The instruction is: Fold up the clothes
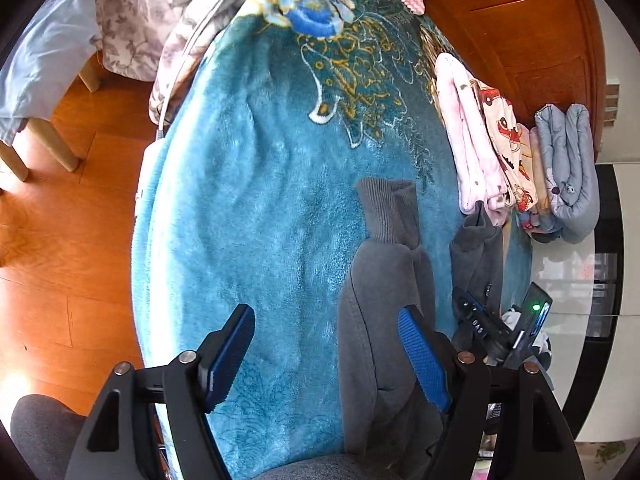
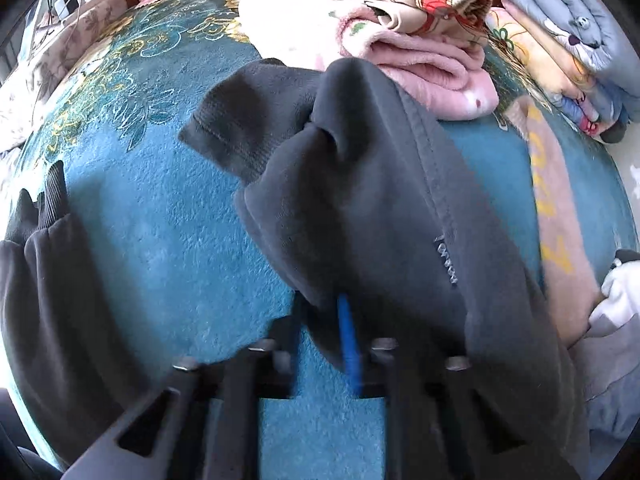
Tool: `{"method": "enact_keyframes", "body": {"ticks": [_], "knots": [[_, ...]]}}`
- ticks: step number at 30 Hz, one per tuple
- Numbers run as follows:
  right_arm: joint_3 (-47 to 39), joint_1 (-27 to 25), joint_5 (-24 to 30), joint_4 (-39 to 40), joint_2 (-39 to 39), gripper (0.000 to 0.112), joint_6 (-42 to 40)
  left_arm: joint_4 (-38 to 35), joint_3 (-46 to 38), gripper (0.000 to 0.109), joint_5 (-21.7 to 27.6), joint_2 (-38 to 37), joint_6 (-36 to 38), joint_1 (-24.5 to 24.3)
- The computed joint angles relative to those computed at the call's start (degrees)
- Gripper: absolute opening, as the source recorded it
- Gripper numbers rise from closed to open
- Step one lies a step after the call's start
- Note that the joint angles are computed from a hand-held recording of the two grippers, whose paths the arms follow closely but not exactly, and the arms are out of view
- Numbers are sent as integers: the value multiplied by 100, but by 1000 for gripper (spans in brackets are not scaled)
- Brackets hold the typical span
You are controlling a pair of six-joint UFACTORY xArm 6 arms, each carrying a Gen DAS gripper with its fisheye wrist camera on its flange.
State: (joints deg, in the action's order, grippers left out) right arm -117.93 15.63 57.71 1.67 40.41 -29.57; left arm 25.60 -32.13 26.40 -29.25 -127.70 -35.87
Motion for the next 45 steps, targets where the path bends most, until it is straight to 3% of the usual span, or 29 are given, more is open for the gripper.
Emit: {"method": "enact_keyframes", "body": {"ticks": [2,4,6,8,16,22,26,30,34,37,40,45], "knots": [[-553,-94,455,465,186,7,-30,96,28,78,-100,25,-74,13],[-1506,-312,1358,1537,500,6,-32,229,56,78,-203,52,-175,36],[-1915,-408,1714,2242,563,5,-50,244,71,78,-265,93,-197,65],[-2310,-392,1928,2341,757,6,90,248,73,78,-376,185,-237,114],[-1452,-161,1625,2245,623,10,645,-52,-158,78,-887,734,270,300],[-273,-731,1339,3119,-548,21,46,-715,-421,78,-924,1156,1236,378],[1327,-1640,1305,3651,-1919,24,-252,-697,-581,76,-954,1323,1615,441],[2624,-2932,1875,3537,-3128,24,-235,-1175,-796,72,-980,1599,2424,447],[3536,-4331,2710,2680,-4102,26,148,-1692,-1187,45,-646,1956,3336,423],[4145,-5259,3178,2358,-4651,50,399,-1929,-1278,36,-520,2053,3519,455],[4662,-6168,3888,2609,-4825,52,816,-2067,-1243,23,-503,2015,3489,495],[6066,-6784,3249,3348,-5299,53,1506,-1996,-1248,17,-485,1921,3298,485]]}}
